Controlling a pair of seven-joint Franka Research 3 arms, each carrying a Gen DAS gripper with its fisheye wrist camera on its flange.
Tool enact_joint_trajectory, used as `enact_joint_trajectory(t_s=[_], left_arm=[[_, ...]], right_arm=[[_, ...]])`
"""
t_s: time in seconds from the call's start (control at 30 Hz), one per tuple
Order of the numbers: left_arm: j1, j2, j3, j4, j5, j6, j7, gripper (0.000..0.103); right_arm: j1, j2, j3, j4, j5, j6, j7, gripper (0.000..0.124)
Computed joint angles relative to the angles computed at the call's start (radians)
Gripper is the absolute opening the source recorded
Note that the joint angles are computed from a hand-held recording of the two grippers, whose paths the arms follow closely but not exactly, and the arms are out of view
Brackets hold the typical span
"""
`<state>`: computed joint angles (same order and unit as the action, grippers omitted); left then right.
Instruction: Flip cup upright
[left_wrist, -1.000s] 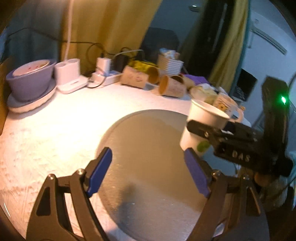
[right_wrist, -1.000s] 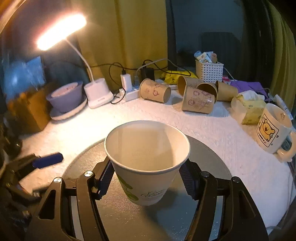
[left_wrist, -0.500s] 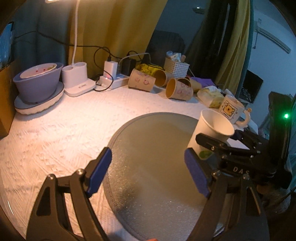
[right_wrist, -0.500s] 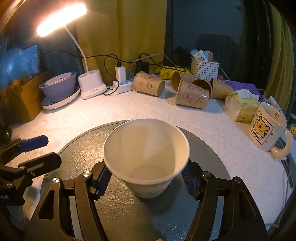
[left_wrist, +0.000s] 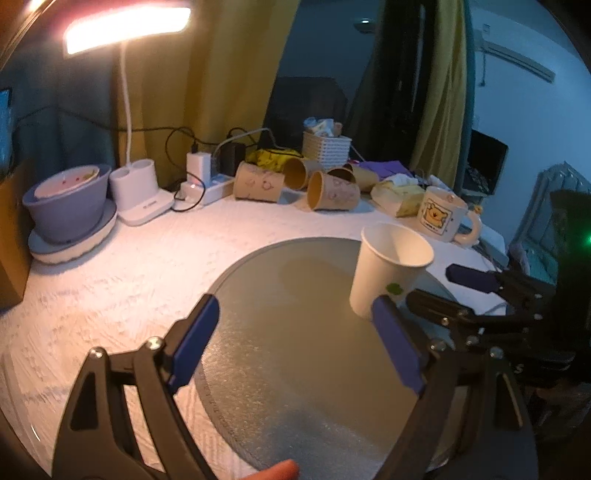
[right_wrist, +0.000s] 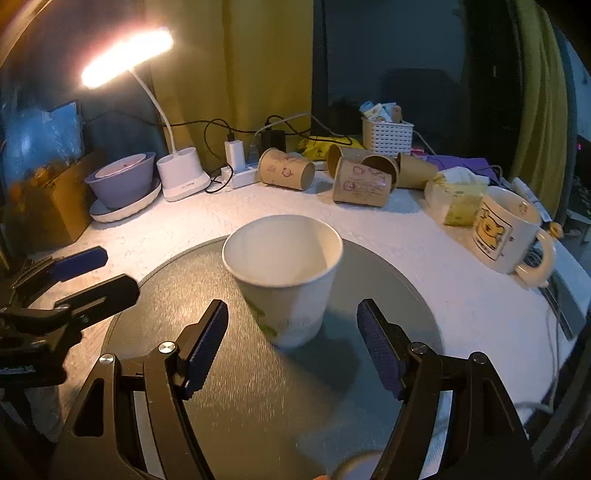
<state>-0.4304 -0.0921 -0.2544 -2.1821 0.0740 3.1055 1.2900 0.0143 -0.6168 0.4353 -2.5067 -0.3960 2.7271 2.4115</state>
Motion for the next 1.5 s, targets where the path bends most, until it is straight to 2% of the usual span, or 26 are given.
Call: enact_joint_trajectory(t_s=[0.13,0.27,0.37,0.47,0.57,0.73,0.93,1.03,1.13,1.2,1.5], left_arm=[[0.081,-0.022,-0.063,-0.015,0.19,0.03,-0.144,0.086],[0.231,-0.055,-0.182,-0.02,0.446,0.076,-0.363,0.086],[0.346,-0.083,-0.269,-0.023,0.582,0.122,-0.487,0.086],[0.367,-0.103,-0.278,-0.036,0.591,0.16,-0.504,0.086],[0.455,-0.138,-0.35,-0.056,0.558,0.213,-0.503,0.086],[0.513,-0.177,-0.399,-0.081,0.484,0.274,-0.448,0.086],[0.508,-0.22,-0.403,-0.111,0.407,0.336,-0.37,0.086],[0.452,-0.227,-0.354,-0.12,0.39,0.356,-0.345,0.086],[0.347,-0.224,-0.261,-0.119,0.408,0.353,-0.328,0.086],[0.304,-0.229,-0.226,-0.122,0.403,0.353,-0.31,0.087],[0.189,-0.265,-0.131,-0.145,0.326,0.374,-0.237,0.087]], right_arm=[[0.018,-0.054,0.002,-0.027,0.022,-0.024,0.021,0.075],[0.021,-0.104,0.021,-0.039,0.026,-0.057,0.039,0.075],[0.023,-0.137,0.031,-0.046,0.03,-0.076,0.049,0.075],[0.02,-0.168,0.043,-0.047,0.03,-0.096,0.057,0.075],[0.017,-0.199,0.052,-0.046,0.027,-0.111,0.062,0.075],[0.01,-0.252,0.068,-0.044,0.025,-0.137,0.073,0.075],[0.002,-0.312,0.083,-0.038,0.029,-0.161,0.076,0.075],[-0.001,-0.339,0.087,-0.038,0.034,-0.164,0.078,0.075],[-0.007,-0.358,0.095,-0.031,0.038,-0.17,0.074,0.075],[-0.012,-0.37,0.1,-0.026,0.04,-0.172,0.071,0.075],[-0.028,-0.413,0.113,-0.004,0.056,-0.182,0.053,0.075]])
